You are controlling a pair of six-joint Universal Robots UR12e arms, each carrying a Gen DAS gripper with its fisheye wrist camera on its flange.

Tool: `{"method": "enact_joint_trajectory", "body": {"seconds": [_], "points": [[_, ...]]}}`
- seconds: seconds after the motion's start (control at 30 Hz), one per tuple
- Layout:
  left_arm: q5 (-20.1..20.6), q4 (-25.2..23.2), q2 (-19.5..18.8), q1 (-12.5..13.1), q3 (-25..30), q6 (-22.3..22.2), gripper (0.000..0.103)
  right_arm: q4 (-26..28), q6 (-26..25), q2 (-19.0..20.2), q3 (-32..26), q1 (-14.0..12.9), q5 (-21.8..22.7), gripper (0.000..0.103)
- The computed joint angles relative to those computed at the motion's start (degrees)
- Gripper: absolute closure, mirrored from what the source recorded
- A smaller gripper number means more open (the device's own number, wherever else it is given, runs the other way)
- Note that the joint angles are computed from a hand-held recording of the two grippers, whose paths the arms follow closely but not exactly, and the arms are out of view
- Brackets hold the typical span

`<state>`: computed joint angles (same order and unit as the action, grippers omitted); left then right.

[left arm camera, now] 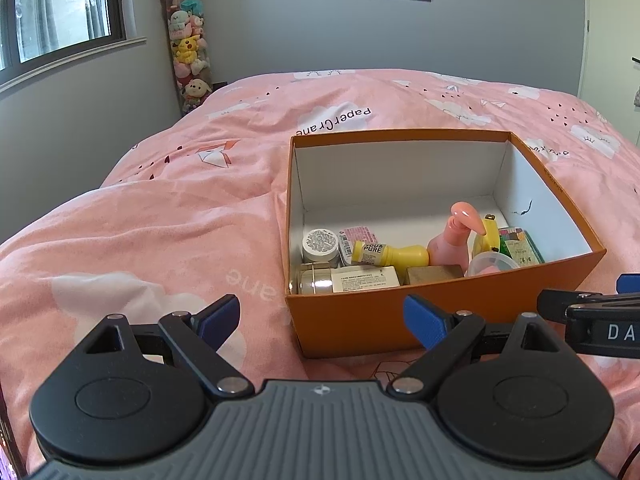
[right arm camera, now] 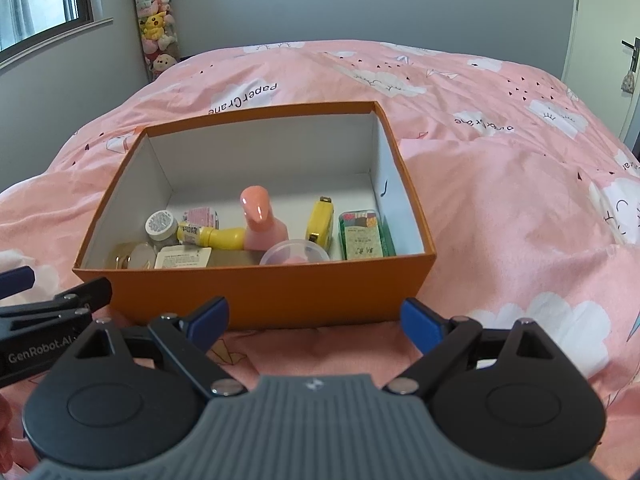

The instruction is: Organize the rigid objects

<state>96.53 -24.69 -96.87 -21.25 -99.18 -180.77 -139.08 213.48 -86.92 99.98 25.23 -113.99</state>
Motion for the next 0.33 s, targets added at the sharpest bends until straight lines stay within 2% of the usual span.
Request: {"method": "enact_joint_trajectory", "body": {"seconds": [0.33], "points": [[-0.9, 0.4, 0.2, 0.2, -0.2, 0.4, 0.000, 0.5, 0.3, 0.0, -0.1, -0.1, 0.1, 0.011]]}}
